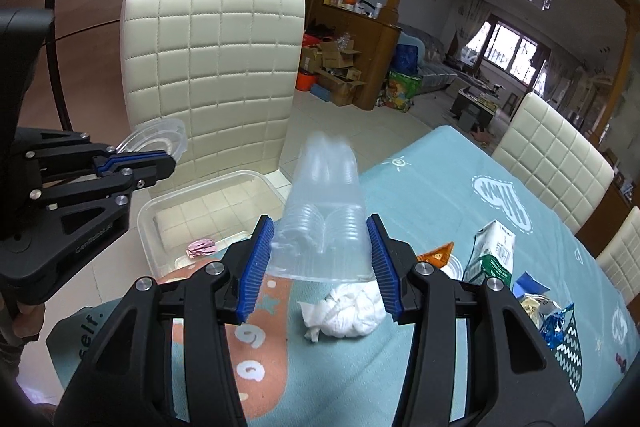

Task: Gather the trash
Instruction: 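Carry the clear lid over the bin and open the left tool while the right tool carries the cup stack, then open the right tool over the bin to drop the cup stack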

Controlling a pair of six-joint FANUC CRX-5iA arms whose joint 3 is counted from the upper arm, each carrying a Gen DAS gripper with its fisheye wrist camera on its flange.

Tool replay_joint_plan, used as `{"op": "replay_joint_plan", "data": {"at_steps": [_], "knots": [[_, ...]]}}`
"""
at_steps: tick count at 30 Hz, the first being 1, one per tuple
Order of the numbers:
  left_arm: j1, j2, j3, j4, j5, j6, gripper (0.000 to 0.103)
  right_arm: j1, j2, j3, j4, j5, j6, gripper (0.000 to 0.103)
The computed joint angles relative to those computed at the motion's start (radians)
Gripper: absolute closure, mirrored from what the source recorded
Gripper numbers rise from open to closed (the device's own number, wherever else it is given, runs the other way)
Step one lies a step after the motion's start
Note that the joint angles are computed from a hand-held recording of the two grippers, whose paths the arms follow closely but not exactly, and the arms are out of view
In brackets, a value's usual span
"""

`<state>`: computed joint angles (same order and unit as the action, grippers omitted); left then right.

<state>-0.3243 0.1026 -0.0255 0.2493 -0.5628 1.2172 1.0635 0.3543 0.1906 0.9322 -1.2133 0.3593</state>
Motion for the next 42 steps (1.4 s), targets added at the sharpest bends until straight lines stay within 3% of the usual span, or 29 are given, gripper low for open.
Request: {"op": "replay_joint_plan", "data": {"at_steps": [14,18,19,20,22,25,31,42], "knots": [[0.01,0.102,0.06,0.088,-0.04,-0.073,0.098,-0.044,0.014,0.003,-0.003,0.071,-0.012,0.056],[0.025,0.143,0.098,0.14,-0.128,-0.089,0.093,-0.049,0.022,0.014,-0.016,0.079,-0.001,0.056],[0.025,0.148,0.105,0.134,-0.137,-0.076,0.078,-0.05,0.025,0.017,-0.019,0.08,0.002,0.056],[0.025,0.148,0.107,0.12,-0.133,-0.056,0.047,-0.051,0.026,0.018,-0.022,0.082,0.005,0.056],[0.024,0.118,0.054,0.141,-0.056,-0.067,0.026,-0.053,0.026,0.021,-0.034,0.087,0.018,0.056],[0.024,0.098,0.026,0.159,-0.022,-0.089,0.025,-0.055,0.031,0.026,-0.04,0.088,0.027,0.056],[0.034,0.092,0.047,0.059,-0.05,0.003,0.025,-0.054,0.036,0.033,-0.051,0.111,0.049,0.056],[0.062,0.029,-0.002,-0.019,-0.047,0.041,0.025,-0.053,0.073,0.1,-0.123,0.161,0.117,0.054]]}}
